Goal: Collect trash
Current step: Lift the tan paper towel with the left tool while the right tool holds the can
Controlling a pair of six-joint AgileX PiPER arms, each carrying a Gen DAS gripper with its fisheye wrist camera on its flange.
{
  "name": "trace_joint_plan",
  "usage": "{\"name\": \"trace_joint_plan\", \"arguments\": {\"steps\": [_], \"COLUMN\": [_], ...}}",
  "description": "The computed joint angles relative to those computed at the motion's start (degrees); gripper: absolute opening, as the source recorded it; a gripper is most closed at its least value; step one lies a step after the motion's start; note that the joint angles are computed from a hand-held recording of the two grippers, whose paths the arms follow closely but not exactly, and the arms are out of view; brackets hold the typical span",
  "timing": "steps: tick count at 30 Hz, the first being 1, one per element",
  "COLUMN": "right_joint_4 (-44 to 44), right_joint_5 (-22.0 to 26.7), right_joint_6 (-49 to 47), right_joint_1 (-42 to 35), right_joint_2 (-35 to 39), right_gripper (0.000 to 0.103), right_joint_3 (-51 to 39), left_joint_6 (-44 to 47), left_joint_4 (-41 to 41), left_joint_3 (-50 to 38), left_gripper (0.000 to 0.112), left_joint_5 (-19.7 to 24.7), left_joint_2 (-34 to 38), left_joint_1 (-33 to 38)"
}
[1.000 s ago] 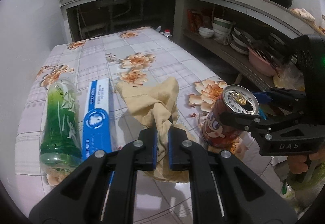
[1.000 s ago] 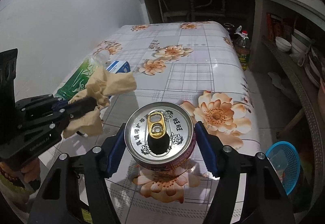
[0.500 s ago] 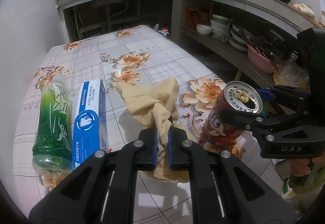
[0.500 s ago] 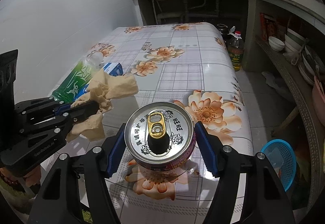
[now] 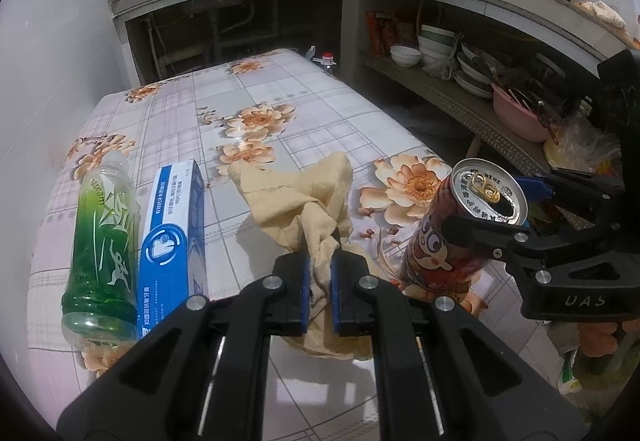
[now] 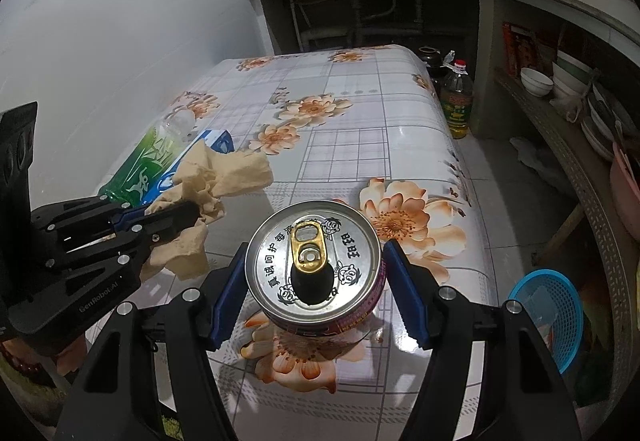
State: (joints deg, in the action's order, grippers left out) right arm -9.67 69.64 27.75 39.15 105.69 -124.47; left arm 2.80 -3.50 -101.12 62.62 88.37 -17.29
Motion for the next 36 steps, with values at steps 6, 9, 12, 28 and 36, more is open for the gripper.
{"name": "trace_joint_plan", "arguments": {"steps": [6,9,12,28,36], "right_joint_4": [0.04,-0.07,-0.11,-1.83,-2.43], "right_joint_5": [-0.11,-0.25,-0.48,-1.19,-3.39], "right_joint_6": [0.39,0.72,0.92,2.19,3.44], "right_joint_1": [-0.46,-0.58,-0.75,-1.48,-2.21], "right_joint_2": [-0.25,-0.54,-0.81,-4.09,-7.76], "right_gripper": [0.064,0.064,0.064,0.064,0.064], "right_joint_3": [0.09,0.37,0.68,3.12,7.49], "left_joint_6": [-0.52,-0.58,-0.94,-3.26,-4.96], "left_joint_4": [0.75,0.89,1.34,5.22,8.17], "left_joint_3": [-0.55,-0.64,-1.43,-5.24,-7.30], "left_gripper": [0.006,0.006,0.006,0.006,0.006], "left_joint_5": [0.37,0.34,0.62,1.79,2.76], "left_joint_2": [0.45,0.51,1.00,1.27,1.45], "left_joint_1": [-0.46,-0.51,-0.94,-4.00,-7.00]}}
